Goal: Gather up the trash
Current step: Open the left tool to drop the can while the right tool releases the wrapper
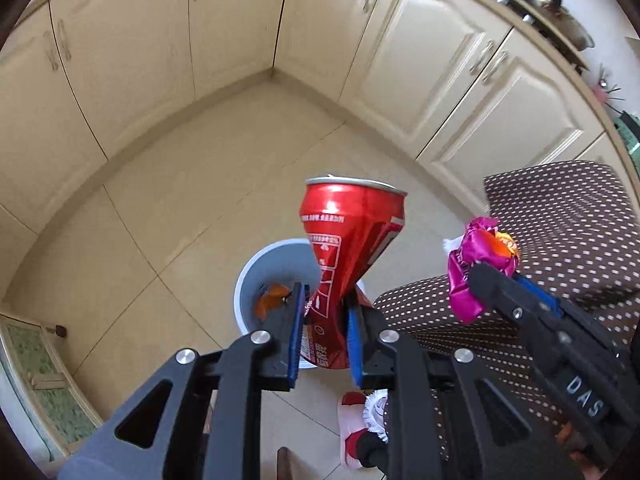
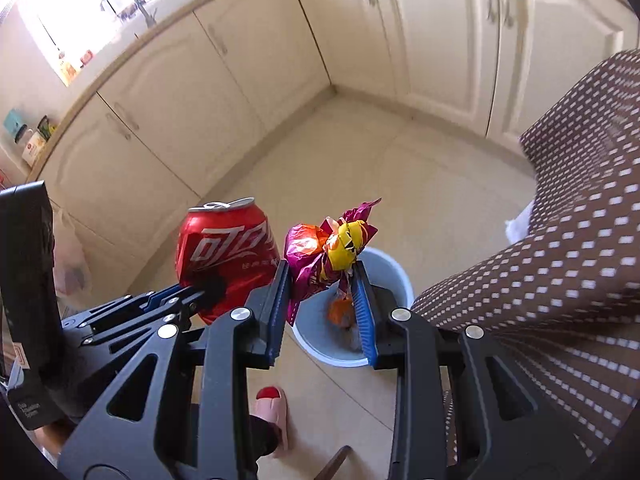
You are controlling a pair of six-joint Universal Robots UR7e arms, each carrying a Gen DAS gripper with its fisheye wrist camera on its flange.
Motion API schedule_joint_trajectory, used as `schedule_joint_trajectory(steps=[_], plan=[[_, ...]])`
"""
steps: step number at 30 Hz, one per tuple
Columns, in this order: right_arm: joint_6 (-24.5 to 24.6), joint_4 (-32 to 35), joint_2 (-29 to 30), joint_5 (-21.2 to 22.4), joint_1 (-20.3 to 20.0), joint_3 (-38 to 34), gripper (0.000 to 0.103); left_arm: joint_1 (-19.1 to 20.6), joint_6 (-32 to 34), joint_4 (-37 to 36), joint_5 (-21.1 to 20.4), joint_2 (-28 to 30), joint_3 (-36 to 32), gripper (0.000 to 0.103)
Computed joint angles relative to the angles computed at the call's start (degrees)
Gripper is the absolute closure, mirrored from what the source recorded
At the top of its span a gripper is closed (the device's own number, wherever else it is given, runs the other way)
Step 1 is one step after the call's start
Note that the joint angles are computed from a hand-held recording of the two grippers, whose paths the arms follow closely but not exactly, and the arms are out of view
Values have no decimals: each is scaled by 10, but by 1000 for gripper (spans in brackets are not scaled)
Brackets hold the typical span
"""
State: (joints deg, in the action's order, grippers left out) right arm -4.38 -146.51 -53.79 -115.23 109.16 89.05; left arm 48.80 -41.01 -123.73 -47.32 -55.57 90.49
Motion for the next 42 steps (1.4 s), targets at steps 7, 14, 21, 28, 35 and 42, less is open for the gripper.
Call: schedule_joint_trajectory(steps=[7,14,21,28,35,42], plan=[[5,20,33,6,-13,-27,73,28,-4,14,-30,19,-28,75],[17,32,42,9,-23,-31,72,37,-14,23,-29,26,-33,67],[21,38,51,12,-23,-34,72,43,-40,48,-27,18,-31,64],[21,41,59,17,-24,-40,72,42,-48,53,-21,11,-26,61],[11,17,62,25,-23,-42,60,43,-51,52,-16,0,-24,59],[9,8,52,21,-12,-34,55,26,-64,60,-3,-19,-17,56]])
